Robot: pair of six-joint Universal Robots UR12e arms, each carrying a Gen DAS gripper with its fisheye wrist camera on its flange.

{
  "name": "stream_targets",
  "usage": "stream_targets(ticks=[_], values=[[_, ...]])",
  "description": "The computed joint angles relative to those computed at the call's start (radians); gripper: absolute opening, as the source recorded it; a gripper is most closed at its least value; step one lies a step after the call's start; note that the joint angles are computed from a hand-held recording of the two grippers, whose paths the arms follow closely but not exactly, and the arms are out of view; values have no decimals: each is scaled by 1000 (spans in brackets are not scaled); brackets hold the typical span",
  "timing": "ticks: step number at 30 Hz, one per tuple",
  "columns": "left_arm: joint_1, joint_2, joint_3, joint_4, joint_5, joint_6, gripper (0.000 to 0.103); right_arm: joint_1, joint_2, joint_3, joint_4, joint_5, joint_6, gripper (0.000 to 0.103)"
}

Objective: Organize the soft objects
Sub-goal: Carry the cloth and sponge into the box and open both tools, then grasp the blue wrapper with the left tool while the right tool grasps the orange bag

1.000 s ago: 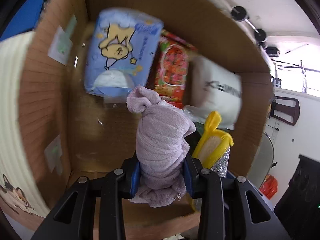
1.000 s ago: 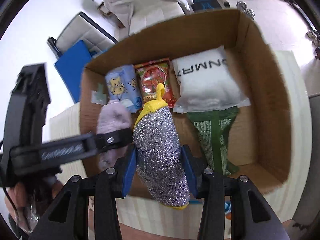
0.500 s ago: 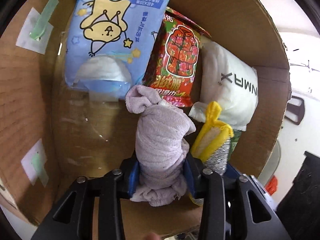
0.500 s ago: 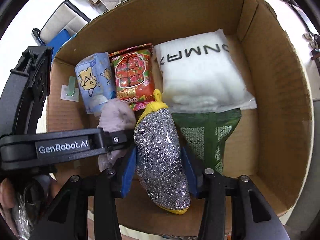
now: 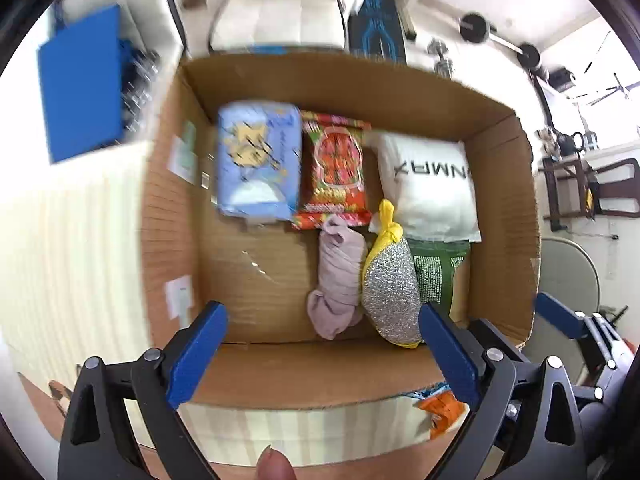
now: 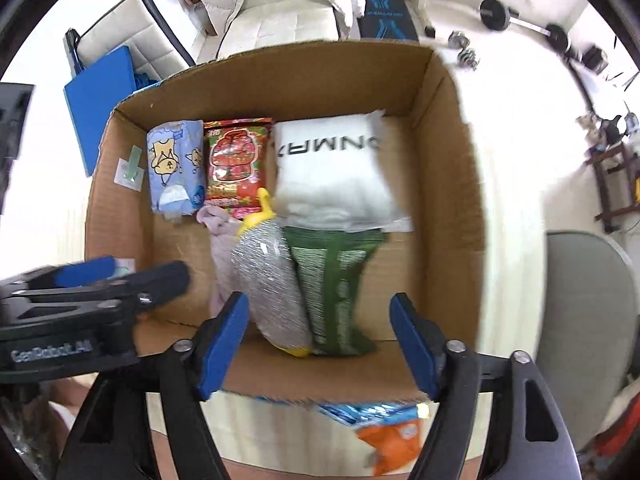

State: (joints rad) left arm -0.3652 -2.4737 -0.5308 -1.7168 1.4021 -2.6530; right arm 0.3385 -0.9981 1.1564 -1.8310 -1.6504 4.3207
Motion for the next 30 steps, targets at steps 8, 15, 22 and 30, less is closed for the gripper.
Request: stream_targets(ticks=[8, 15, 22, 30], values=[[23, 105, -165, 248, -2, -30, 102, 38, -37, 6, 14, -94, -4, 103], [41, 195, -286, 340, -11, -59, 102, 78, -53, -10, -11, -161, -22, 103], [34, 305, -469, 470, 27, -56, 102, 110, -104, 57, -71, -171, -8, 103], [-58, 373, -715, 613, 152, 404, 102, 139, -253, 378, -190, -9, 219, 103]])
